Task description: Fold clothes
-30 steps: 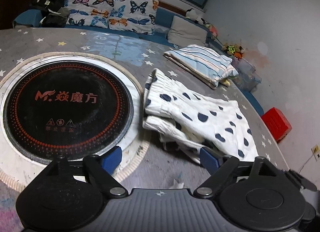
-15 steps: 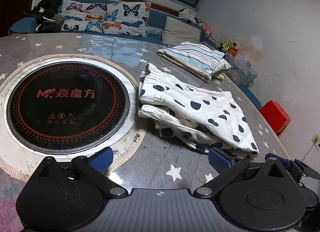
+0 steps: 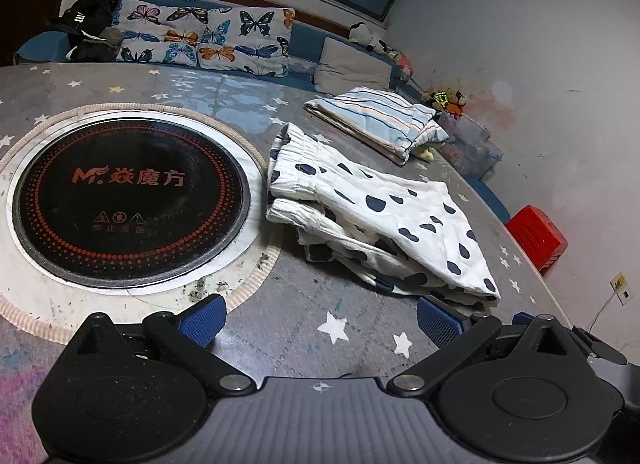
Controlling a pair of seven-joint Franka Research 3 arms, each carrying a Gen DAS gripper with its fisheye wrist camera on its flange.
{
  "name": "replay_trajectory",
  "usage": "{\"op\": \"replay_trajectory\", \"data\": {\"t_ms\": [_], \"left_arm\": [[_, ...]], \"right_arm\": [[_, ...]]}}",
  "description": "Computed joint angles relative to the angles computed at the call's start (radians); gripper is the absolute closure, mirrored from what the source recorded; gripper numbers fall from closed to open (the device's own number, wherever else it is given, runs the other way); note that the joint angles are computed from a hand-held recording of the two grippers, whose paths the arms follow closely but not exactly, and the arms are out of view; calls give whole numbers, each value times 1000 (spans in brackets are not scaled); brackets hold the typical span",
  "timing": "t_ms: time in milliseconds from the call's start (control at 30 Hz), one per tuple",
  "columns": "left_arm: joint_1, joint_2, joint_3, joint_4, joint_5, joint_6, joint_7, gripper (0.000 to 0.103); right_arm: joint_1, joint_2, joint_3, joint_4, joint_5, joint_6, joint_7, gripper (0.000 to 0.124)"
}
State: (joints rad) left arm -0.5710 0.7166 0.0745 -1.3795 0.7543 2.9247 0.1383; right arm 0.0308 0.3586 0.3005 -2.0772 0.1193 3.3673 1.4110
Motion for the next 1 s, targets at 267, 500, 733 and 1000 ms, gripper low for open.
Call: {"op": "replay_trajectory", "data": {"t_ms": [267,500,733,1000], "left_arm": [[-7,-16,3,-21,13,-2,-20,0],[17,-19,-40,-32,-13,0,37,0],[-1,-15,-48,-8,-20,-86,102,0],[-1,-10,-63,10,-9,-134,146,0]], "right_arm": [[111,-18,-106,-24,67,8,-13,21],[123,-26,-121,-43,84,24,-1,21],[154,-31,-150,-52,108,30,8,21],[190,-30,-180,-49,143,24,11,21]]}}
